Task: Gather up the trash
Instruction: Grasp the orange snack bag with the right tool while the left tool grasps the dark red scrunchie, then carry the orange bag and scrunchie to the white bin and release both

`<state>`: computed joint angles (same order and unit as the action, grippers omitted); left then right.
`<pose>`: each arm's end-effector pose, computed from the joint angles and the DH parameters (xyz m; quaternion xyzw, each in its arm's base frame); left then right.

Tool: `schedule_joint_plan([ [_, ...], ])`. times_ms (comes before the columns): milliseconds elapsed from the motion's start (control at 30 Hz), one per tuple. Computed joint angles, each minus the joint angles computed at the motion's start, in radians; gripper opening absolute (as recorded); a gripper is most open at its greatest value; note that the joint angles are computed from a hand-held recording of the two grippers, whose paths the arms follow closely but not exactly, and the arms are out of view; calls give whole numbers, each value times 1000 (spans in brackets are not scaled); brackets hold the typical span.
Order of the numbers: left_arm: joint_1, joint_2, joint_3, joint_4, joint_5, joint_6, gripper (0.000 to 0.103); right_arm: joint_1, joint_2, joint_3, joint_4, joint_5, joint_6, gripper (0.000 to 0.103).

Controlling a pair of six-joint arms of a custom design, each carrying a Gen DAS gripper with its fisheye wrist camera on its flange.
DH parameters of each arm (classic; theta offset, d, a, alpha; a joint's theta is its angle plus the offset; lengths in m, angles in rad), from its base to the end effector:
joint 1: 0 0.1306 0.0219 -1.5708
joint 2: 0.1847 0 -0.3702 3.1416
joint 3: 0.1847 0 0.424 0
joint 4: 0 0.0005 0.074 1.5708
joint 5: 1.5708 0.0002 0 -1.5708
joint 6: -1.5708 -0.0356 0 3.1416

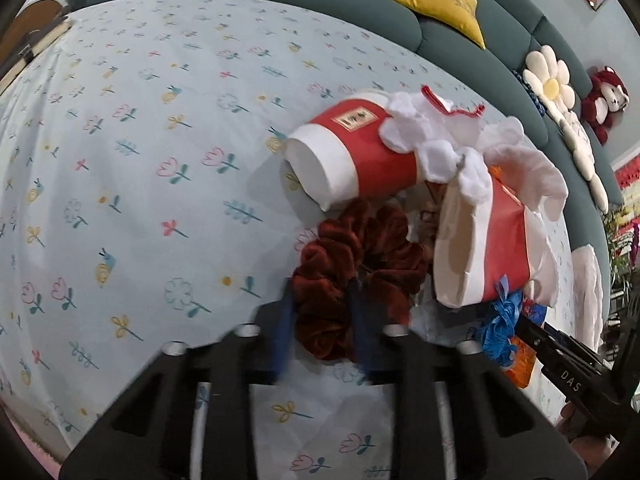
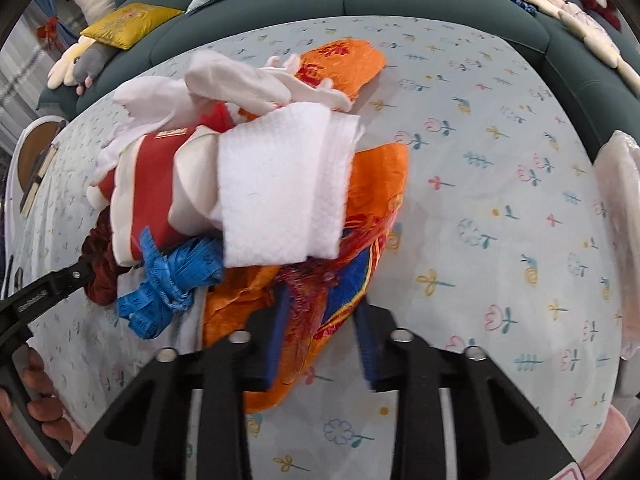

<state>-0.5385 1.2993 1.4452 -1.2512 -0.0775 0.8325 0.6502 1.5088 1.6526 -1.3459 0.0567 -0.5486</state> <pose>0.3946 -0.2331 0.4631 -0.1512 0.9605 -0.1167 0.2023 0.4203 0.3165 0.4565 -0.0447 0.9817 0.0804 0.1670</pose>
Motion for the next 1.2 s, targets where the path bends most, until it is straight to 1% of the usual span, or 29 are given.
schedule_joint_plan([
  [33,-5,1,3,-2,-6,0,17,3,-5,-3,3,0,0,19],
  [100,-21,5,15,-12,-27,2,16,1,-10,-4,9,-7,-5,11],
  [167,-31,14,35,-21,-41,6,15,-4,-23,-8,16,-21,-21,8],
  [267,-54,16,61,-40,-66,16,14,-6,-50,-12,23,-17,-37,4],
  [400,-96,39,130,-73,-118,14,14,-19,-76,6,21,-1,-32,3],
  [533,-142,64,207,-92,-148,19,13,-41,-115,17,27,15,-25,3],
  [667,-190,107,305,-116,-180,7,13,-61,-158,28,36,44,-19,3],
  [867,-256,220,512,-145,-217,-36,13,-99,-225,36,48,83,-2,3],
  [933,-277,243,555,-148,-229,-47,13,-113,-244,40,52,95,5,3],
  [1200,-350,409,831,-188,-241,-113,13,-183,-330,27,62,127,36,3],
])
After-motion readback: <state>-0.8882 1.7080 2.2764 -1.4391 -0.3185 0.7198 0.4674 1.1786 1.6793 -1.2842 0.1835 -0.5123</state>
